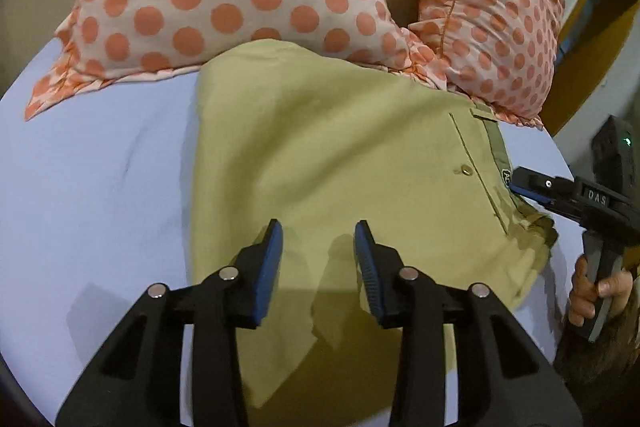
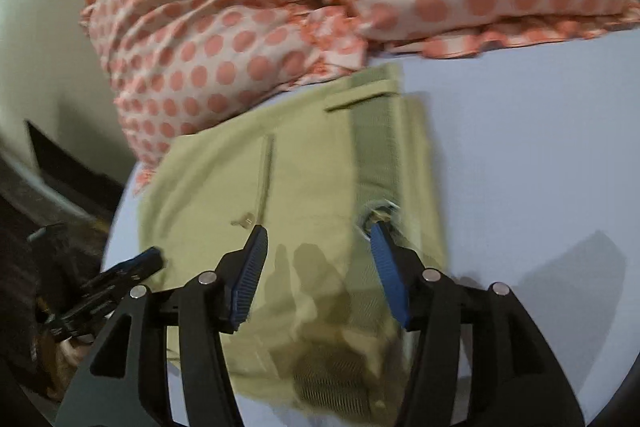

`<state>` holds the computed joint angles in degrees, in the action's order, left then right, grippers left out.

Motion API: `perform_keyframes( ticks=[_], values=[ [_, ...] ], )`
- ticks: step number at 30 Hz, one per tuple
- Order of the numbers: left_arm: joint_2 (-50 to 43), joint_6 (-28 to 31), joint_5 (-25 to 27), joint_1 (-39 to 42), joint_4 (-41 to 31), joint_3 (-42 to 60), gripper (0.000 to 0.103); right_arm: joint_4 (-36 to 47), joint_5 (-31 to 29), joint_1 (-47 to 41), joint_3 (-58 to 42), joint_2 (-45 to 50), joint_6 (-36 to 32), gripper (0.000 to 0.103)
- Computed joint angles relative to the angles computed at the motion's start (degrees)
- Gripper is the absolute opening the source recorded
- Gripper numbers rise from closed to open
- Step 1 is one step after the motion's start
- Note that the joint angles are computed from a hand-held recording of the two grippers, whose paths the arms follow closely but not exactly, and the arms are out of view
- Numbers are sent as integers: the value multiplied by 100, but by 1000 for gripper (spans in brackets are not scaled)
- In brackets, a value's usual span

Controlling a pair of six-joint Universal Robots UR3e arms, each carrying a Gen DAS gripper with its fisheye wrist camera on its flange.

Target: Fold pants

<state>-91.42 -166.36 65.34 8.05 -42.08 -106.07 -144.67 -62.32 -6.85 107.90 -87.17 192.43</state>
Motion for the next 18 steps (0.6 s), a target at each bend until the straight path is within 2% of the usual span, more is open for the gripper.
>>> perform_keyframes(
  ticks=[2,3,4,5,6,9,12,18],
  values=[
    [583,40,292,-31,179,-489,72,-143,-815,325,469,-795,129,96],
    [1001,122,463,-58,293,-831,80,-278,-967,385,784,-1171,105,102],
    [1575,181,701,-110,428,-1307,84,-399,-1190,552,1014,-1479,140,102],
    [2108,147,1004,-203,513,-1728,95,-470,-1631,864,1359,-1931,249,102],
    [2475,53,1348,-363,574,-2014,101,-414,-1835,1068,1494,-2142,261,102],
    [3457,37,1890,-645,435,-2727,101,-382,-2525,1962,1787,-2230,582,102],
    [3803,-167,2263,-919,410,-3077,101,-445,-3037,2616,1860,-1891,983,102],
    [3960,-292,2126,-725,498,-3411,101,-591,-3871,3456,1601,-1275,1328,102]
  ],
)
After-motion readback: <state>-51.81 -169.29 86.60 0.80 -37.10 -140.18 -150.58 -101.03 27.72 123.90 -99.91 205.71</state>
